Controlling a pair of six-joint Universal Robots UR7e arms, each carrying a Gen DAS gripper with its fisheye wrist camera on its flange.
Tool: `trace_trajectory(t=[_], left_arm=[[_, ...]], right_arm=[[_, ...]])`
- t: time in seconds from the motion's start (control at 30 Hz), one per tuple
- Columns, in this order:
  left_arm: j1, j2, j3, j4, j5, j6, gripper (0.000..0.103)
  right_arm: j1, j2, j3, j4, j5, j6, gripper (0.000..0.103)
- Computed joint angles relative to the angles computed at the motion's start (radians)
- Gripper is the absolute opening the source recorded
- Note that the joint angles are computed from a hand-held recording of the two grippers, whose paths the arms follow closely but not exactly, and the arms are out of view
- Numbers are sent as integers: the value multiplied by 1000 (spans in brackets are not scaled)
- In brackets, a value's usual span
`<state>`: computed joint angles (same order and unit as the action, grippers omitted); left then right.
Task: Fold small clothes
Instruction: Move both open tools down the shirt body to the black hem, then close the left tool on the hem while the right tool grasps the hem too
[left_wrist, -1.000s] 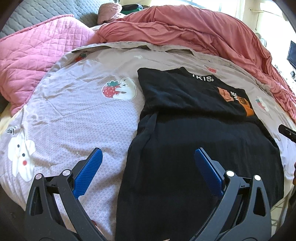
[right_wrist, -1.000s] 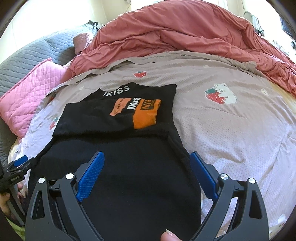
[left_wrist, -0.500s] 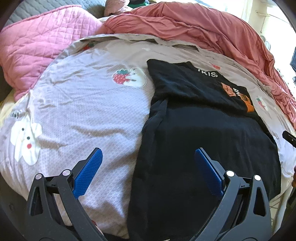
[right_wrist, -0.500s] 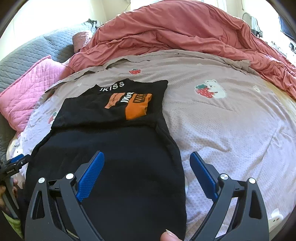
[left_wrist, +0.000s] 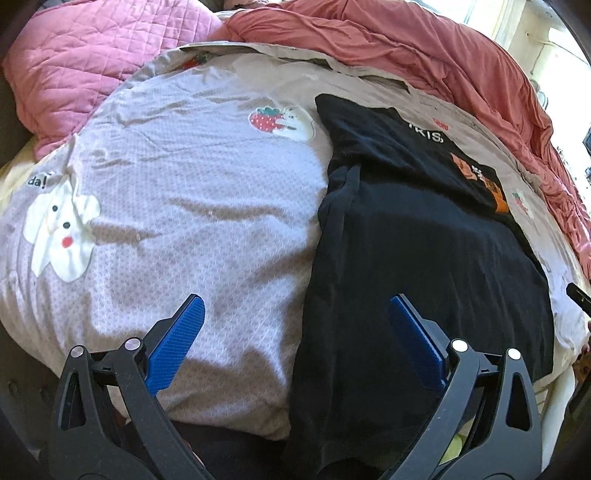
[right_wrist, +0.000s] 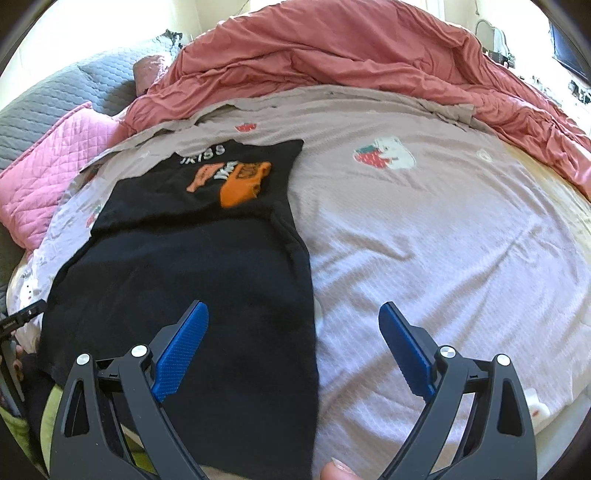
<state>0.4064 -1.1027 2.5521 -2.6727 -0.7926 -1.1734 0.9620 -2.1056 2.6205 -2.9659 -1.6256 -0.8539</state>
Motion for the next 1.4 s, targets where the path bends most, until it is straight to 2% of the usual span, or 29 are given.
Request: trace_trajectory(t=[0.23,0.33,0.4,0.43,0.5,0.53,0.6,0.67,0.73,0.77,0.8,0.83,0.9,0.93,1.0,1.17,1.27,1.37,1.4], left_arm=[[-25,-6,25,-9,-29,1,92],[-25,-1,33,-36,-40,16,81],[-23,3,34,-44,-48,19,67],[-24,5,34,-46,-49,20,65],[-26,12,36,-66,-55,34,54],[-27,18,41,-94,-60,49,50],[-20,32,54,-177,-82,90,34],[-22,37,55,-192,-88,96,26],[-26,41,56,-204,-89,105,25],[-25,43,55,-207,-89,108,23],[-25,45,55,-208,-90,109,23],[-23,46,55,-210,-93,108,23],[-18,45,57,-219,-101,105,23],[-17,45,59,-222,-103,103,23],[-16,46,59,-222,-106,102,23],[-15,45,53,-204,-107,107,23],[-15,44,52,-200,-111,110,24],[-12,45,54,-210,-121,115,26],[-13,46,54,-207,-120,114,26]], right_arm=[[-64,-69,31,85,30,-54,93],[-79,-76,44,100,33,-70,93],[-88,-78,50,105,37,-78,93],[-90,-77,52,108,38,-80,93],[-99,-79,56,113,39,-90,93],[-104,-80,56,119,42,-94,93],[-120,-88,58,134,55,-106,93],[-136,-95,58,151,66,-114,93],[-152,-99,57,165,76,-118,92],[-158,-100,55,176,80,-119,86],[-163,-103,52,192,82,-122,72],[-164,-105,53,196,78,-127,66],[-165,-120,64,186,74,-146,45],[-166,-129,68,184,72,-154,42],[-177,-152,70,201,77,-172,30],[-219,-218,65,302,101,-222,27],[-235,-200,64,300,103,-216,29],[-219,-188,76,267,92,-214,29],[-212,-190,79,261,86,-216,26]])
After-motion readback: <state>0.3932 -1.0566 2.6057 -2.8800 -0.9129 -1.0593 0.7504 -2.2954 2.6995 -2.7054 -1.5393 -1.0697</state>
